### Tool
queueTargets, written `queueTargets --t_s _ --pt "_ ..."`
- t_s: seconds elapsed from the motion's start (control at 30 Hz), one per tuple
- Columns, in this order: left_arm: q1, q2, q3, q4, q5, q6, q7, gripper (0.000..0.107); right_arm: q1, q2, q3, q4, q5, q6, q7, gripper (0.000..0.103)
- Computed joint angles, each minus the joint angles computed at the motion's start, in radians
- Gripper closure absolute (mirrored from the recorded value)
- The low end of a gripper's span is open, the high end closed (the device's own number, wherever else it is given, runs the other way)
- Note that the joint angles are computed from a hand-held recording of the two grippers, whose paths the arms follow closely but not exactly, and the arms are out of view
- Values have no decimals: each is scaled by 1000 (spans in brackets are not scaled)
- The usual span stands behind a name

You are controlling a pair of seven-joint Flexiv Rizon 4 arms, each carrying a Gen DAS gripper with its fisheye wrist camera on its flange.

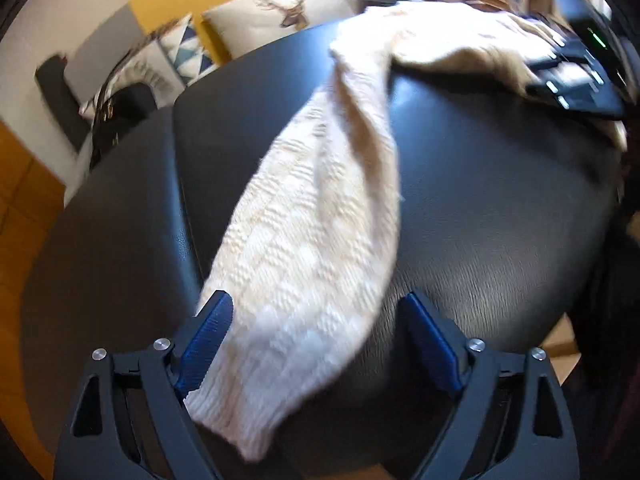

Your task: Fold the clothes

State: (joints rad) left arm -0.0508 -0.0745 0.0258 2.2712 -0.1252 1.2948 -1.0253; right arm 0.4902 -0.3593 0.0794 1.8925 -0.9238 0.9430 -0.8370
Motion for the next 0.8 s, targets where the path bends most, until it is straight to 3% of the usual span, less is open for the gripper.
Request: queueTargets --t_s 0.03,0.07,0.1,0.2,0.37,0.4,0.5,0.6,0.67,0.73,0.8 --pt "10 -2 -21 -2 -61 -14 16 56 0 0 -1 1 -3 2 1 70" --pt "1 -10 -10 -12 -56 -11 -8 76 -1 1 0 2 -2 4 1 70" --pt "-12 -18 10 -30 -18 -11 -58 87 -2 2 0 3 1 8 1 70" --pt "17 -20 -27 -14 -186 -1 -31 94 -9 5 0 10 6 31 7 70" --pt "-18 63 -56 51 -748 42 166 97 -23 6 13 4 66 52 -16 70" --pt "-12 60 -53 22 -856 11 215 97 -29 5 20 -3 100 54 -27 70" --pt "3 119 9 -23 -1004 -132 251 97 -47 7 45 -26 218 67 -73 71" --pt "63 101 56 -105 -895 -189 144 97 -57 3 60 -60 321 91 -107 72" --pt "135 23 85 -196 -701 -280 -32 97 -64 -13 84 -103 406 79 -165 72" --pt "200 -65 105 -312 -523 -389 -203 96 -114 -34 172 -176 615 64 -307 71" --pt "245 -149 119 -400 -358 -488 -382 94 -146 -31 224 -218 750 76 -418 72"
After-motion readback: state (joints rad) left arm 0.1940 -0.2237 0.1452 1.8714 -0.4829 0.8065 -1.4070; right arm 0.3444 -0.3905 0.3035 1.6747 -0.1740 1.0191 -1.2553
